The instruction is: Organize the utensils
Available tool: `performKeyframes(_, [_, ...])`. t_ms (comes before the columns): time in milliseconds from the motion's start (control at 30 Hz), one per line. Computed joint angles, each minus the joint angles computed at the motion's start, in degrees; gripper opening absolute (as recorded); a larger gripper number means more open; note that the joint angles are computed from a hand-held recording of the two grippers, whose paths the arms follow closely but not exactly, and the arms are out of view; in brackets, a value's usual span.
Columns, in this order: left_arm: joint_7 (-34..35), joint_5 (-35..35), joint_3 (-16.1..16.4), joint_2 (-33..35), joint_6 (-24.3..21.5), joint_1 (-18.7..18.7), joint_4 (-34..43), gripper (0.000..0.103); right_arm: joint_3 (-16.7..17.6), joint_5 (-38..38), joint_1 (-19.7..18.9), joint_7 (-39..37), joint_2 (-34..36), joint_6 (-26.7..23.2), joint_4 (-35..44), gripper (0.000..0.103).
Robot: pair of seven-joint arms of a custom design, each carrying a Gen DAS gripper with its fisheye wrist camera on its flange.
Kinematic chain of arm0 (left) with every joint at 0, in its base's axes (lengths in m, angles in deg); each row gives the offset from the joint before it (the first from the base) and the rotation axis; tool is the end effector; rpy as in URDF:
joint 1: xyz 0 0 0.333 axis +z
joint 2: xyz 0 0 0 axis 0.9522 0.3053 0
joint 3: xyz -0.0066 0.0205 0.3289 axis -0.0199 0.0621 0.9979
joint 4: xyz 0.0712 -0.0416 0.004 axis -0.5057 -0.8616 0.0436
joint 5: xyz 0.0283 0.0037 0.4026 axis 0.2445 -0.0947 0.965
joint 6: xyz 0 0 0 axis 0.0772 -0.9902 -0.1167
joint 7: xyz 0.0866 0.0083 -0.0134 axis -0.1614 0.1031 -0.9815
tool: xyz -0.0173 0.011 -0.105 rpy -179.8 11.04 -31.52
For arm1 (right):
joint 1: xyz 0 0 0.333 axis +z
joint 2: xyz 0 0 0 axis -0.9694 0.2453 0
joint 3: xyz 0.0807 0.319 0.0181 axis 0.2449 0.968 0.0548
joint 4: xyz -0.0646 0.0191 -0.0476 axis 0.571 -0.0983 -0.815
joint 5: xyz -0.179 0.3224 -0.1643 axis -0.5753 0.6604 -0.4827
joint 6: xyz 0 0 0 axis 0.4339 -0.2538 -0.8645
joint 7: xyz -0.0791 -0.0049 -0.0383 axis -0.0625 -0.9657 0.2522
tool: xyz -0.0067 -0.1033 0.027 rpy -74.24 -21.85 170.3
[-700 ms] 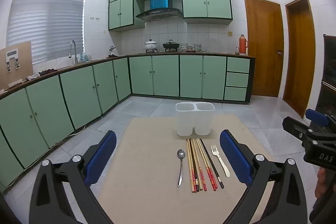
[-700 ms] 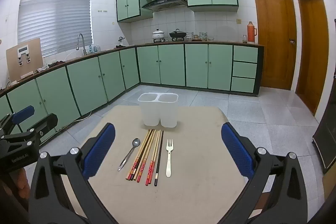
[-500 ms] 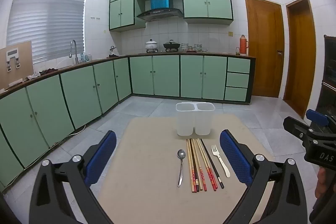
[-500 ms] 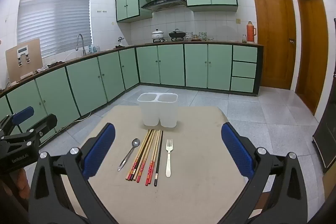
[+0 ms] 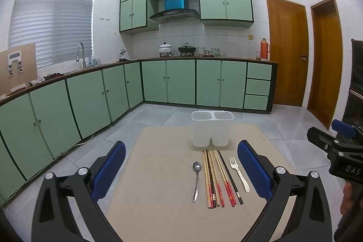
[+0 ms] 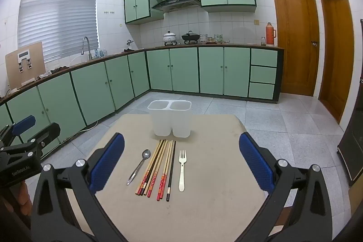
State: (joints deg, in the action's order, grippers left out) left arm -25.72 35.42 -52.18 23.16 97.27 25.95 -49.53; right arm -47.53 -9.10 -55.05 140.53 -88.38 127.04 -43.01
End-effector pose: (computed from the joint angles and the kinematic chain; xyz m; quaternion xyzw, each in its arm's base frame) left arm 0.4689 -0.5103 0.6980 -0.6635 0.4858 -0.3180 0.4718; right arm 0.5401 0.2833 0.6937 -0.6983 0.4526 -0.2658 0.4867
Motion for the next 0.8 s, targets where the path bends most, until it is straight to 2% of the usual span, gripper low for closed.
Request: performKeyframes(800, [-0.66,0.23,-0.61,-1.42,-0.40,0.34,-1.97,0.097,-0.03,-0.07,0.05,0.08,0.06,-0.21,0.21,0.098])
